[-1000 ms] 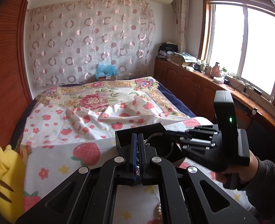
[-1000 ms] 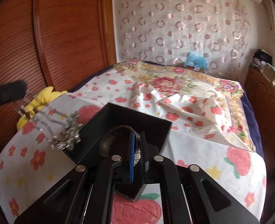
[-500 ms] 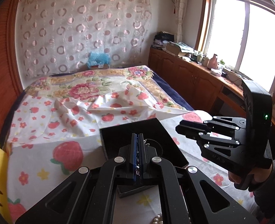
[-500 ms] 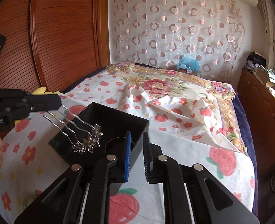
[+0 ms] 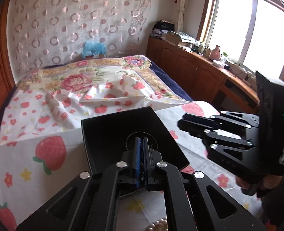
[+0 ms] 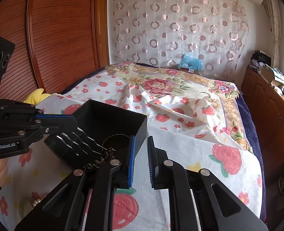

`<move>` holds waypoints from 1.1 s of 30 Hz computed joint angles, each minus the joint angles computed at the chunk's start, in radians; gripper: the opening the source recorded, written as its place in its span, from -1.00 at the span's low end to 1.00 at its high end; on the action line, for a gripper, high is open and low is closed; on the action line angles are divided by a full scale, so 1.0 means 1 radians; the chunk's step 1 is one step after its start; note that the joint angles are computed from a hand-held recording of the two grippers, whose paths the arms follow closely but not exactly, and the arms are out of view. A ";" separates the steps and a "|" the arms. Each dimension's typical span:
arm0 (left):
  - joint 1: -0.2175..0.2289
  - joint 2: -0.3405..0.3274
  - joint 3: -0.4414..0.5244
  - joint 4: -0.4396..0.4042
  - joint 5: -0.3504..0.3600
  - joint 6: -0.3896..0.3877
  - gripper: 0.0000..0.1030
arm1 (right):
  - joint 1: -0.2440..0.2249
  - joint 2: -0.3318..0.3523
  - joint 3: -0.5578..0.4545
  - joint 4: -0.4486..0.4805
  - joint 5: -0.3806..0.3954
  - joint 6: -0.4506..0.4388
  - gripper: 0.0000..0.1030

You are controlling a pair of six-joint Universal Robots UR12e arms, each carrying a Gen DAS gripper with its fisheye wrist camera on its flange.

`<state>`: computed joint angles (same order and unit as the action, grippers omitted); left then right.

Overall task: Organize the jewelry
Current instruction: 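Move the right gripper back to the pearls and brown bead bracelet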

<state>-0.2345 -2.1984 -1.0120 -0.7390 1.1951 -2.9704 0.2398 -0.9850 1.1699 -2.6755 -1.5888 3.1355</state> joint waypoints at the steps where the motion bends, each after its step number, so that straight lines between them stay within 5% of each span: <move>1: -0.001 0.001 0.001 -0.004 0.009 0.007 -0.87 | 0.000 -0.003 0.005 -0.003 -0.003 0.000 -0.72; 4: -0.004 0.004 0.001 -0.002 0.038 0.009 -0.28 | 0.003 -0.010 0.014 -0.006 -0.018 0.002 -0.72; 11: -0.002 0.046 -0.062 0.061 0.071 0.012 -0.01 | 0.012 -0.056 0.086 -0.040 -0.042 0.007 -0.72; 26: 0.010 0.177 -0.283 0.154 0.088 0.012 0.06 | 0.034 -0.157 0.272 -0.066 -0.052 0.085 -0.72; 33: 0.013 0.221 -0.364 0.180 0.115 0.012 0.06 | 0.044 -0.183 0.326 -0.075 -0.026 0.118 -0.51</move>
